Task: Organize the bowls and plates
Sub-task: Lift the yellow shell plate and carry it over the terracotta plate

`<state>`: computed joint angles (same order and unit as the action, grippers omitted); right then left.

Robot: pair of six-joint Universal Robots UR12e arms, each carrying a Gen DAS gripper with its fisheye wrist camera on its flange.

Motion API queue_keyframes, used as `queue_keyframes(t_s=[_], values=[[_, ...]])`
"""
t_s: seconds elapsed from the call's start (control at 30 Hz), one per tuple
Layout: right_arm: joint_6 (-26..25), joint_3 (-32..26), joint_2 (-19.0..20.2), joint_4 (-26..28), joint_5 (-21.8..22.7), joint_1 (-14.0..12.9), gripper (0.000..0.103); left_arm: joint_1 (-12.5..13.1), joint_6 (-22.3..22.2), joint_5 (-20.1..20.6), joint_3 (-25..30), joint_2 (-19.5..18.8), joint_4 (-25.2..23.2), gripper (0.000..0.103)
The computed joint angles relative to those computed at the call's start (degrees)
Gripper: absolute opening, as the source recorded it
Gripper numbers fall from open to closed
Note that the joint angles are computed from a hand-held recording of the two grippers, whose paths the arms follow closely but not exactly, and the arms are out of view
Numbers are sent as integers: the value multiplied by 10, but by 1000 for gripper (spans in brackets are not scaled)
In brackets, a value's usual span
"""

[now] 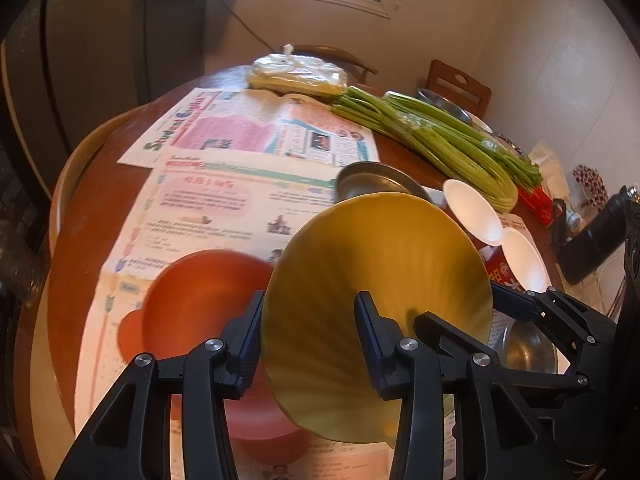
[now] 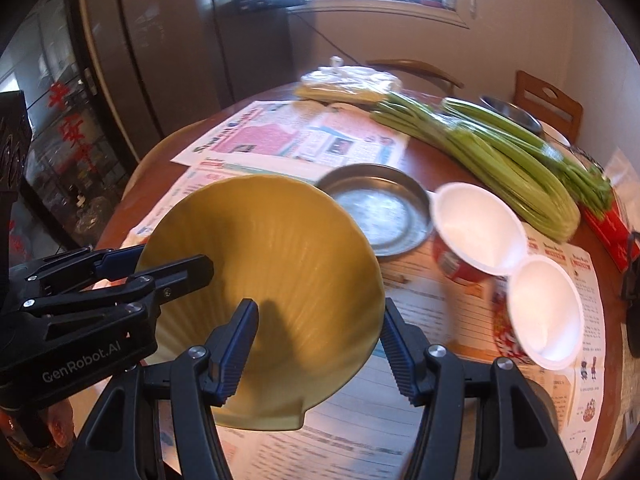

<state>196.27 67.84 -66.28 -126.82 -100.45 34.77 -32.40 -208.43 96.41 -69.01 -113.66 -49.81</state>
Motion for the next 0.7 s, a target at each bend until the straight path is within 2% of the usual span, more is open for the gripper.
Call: queue_keyframes(t_s=[0.33, 0.7], values=[[-17, -40, 30, 13, 20, 19, 62, 18, -29, 8, -62, 40, 19, 44], [0, -56, 43, 47, 38, 27, 63, 32, -32, 9, -69, 40, 9, 45]])
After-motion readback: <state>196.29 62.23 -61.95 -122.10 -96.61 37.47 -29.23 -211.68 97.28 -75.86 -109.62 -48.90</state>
